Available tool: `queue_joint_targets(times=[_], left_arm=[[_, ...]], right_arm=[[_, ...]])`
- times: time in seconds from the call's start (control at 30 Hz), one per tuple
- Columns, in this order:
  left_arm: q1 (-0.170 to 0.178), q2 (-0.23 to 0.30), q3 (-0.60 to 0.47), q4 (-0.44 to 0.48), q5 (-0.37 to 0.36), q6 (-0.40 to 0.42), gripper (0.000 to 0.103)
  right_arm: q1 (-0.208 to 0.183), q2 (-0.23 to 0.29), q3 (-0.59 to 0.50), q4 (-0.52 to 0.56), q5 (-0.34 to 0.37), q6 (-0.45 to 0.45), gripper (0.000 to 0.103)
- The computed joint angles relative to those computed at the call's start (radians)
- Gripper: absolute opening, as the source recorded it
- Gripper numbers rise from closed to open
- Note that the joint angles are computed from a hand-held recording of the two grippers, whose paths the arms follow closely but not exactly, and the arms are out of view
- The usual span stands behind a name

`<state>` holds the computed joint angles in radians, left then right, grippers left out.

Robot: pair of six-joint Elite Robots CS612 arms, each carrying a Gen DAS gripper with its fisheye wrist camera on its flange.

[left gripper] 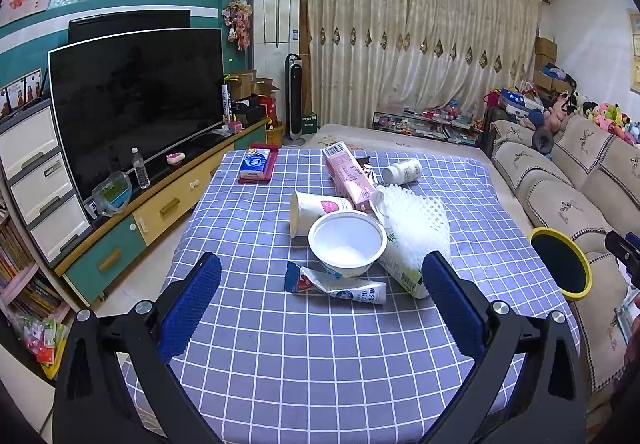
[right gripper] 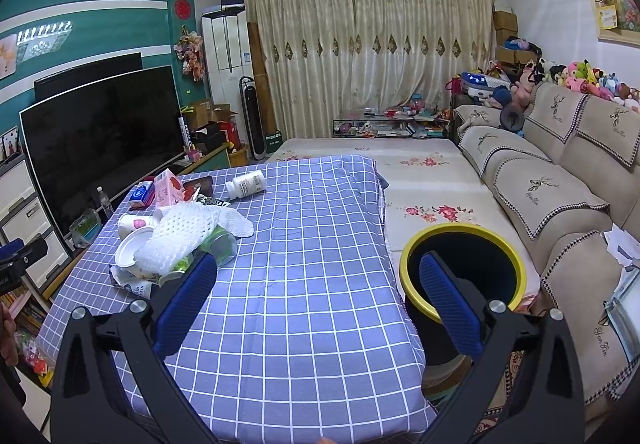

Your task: Collect trash

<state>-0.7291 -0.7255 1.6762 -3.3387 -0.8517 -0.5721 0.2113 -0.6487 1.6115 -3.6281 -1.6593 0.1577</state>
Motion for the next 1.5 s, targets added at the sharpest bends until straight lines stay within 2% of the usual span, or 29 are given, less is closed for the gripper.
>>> queue_joint_targets(times=[1.5], left_arm=[[0.004, 0.01, -0.016, 0.031, -0.033, 0.003, 0.099]], right_arm=[[-0.005, 0.006, -0.009, 0.027, 0.006, 0.002, 0.097]])
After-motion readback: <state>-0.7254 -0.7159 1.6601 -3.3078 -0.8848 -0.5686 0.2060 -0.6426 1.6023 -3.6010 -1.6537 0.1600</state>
